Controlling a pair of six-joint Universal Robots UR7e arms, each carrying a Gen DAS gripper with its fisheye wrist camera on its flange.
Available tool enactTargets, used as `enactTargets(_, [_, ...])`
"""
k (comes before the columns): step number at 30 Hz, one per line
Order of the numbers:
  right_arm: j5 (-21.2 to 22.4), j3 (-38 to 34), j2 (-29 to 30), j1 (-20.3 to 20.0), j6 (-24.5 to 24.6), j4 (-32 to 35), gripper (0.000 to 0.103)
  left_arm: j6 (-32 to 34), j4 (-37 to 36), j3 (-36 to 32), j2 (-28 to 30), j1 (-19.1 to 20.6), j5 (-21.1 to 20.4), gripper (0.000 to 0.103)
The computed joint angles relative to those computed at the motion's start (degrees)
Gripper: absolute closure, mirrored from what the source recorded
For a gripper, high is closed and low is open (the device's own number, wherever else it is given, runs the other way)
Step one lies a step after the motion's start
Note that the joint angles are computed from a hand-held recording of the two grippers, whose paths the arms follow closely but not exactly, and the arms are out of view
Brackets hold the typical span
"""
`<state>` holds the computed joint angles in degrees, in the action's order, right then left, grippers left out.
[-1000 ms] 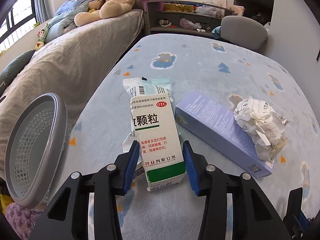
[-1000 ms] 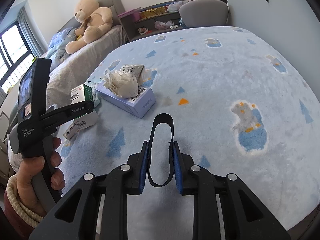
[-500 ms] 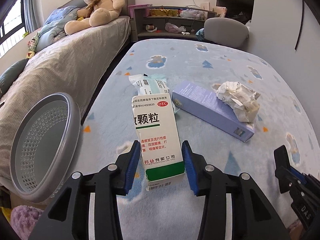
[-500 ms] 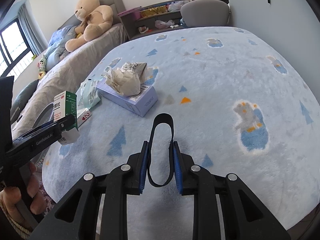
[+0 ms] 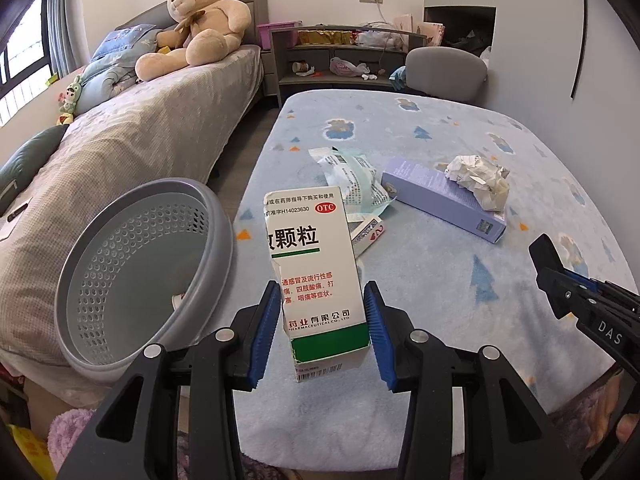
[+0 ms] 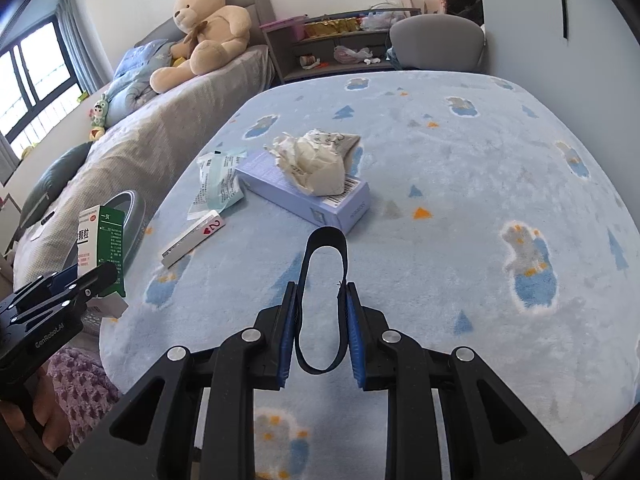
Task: Collect trash
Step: 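Carry the medicine box and rubber band over the grey basket with both tools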
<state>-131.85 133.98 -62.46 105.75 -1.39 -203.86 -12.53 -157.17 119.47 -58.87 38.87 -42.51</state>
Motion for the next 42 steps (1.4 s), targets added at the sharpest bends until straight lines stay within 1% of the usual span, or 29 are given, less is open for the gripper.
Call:
enactTargets(8, [1.33, -6.72, 4.93, 3.64, 0.18, 3.38, 0.079, 2.86, -2.60, 1.66, -4.38, 2.24, -0.14, 0.061])
enactTargets(13, [2.44, -12.02, 8.90, 5.45, -0.32, 6.45, 0.079, 5.94, -4.48, 1.74, -6.56, 4.72, 0.39, 0.061])
enactTargets(18, [4.14, -17.33, 13.06, 6.36, -0.93, 9.92, 0.079, 8.35, -6.34, 0.95, -7.70, 7.54, 1.48, 0.061])
enactTargets(27, [7.16, -25.81, 19.19, 7.25, -2.30, 15.50, 0.079, 11.94, -8.33, -2.15, -7.81, 12.34, 2.67, 0.061])
enactTargets(34, [9.61, -31.48, 23.05, 7.55, -3.42, 18.35, 0.079, 14.53, -8.90, -4.46, -7.49, 15.08, 3.32, 0.061])
enactTargets(39, [11.15, -34.71, 25.47, 7.72, -4.02, 20.27, 0.079, 15.65, -8.84, -6.05, -6.72, 16.95, 2.84, 0.061])
enactTargets(42, [11.79, -36.53, 26.77, 7.74, -4.24, 21.90, 0.079, 15.20, -7.91, -6.65, -6.39, 17.92, 2.34, 0.061])
